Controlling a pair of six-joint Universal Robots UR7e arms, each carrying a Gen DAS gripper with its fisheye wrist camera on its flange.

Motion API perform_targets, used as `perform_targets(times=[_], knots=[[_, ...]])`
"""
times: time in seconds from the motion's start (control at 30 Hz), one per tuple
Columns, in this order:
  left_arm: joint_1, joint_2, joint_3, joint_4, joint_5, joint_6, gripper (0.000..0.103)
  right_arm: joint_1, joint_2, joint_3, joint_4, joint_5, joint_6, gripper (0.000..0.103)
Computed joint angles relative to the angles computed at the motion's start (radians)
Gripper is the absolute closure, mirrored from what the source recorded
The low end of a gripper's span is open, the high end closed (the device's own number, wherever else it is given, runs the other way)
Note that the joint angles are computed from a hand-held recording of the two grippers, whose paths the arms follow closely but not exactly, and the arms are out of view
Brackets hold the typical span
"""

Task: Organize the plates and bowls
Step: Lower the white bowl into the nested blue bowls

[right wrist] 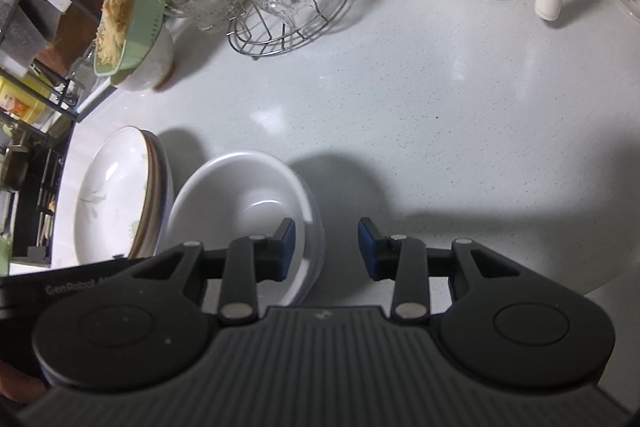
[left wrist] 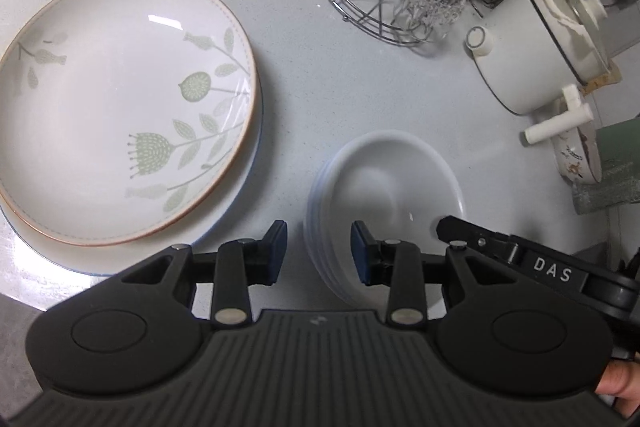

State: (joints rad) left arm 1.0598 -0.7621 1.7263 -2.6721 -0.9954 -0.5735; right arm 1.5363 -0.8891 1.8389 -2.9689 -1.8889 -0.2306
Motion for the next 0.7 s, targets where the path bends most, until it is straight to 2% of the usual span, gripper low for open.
perform_targets(times=[0.2, 0.27, 0.33, 0.4, 0.5, 0.6, 0.7], knots=[[-0.001, 0.021, -0.01, -0.007, 0.005, 0.026, 0.065, -0.005, 0.019, -0.02, 0.031, 0.014, -0.034, 0.066], [-0.004, 0.026, -0.006, -0.022, 0.017, 0.021, 0.071, -0.004, 0.029, -0.022, 0.023, -0.002, -0.019, 0.066], [-0.003, 0.033, -0.006, -0.038, 0.024, 0.025, 0.072, -0.002, 0.045, -0.027, 0.011, -0.029, -0.007, 0.072], [-0.004, 0.041, -0.008, -0.03, 0.038, 0.026, 0.074, -0.006, 0.054, -0.027, 0.001, -0.026, 0.016, 0.077], [0.008, 0.048, 0.001, -0.065, -0.002, 0.027, 0.079, -0.01, 0.064, -0.031, 0.003, -0.004, 0.034, 0.082], [0.0, 0.059, 0.001, -0.071, 0.019, 0.035, 0.079, 0.002, 0.075, -0.032, -0.021, -0.028, 0.009, 0.082], [0.009, 0.056, -0.008, -0.054, -0.007, 0.035, 0.079, 0.013, 0.078, -0.034, -0.023, -0.058, 0.021, 0.082]])
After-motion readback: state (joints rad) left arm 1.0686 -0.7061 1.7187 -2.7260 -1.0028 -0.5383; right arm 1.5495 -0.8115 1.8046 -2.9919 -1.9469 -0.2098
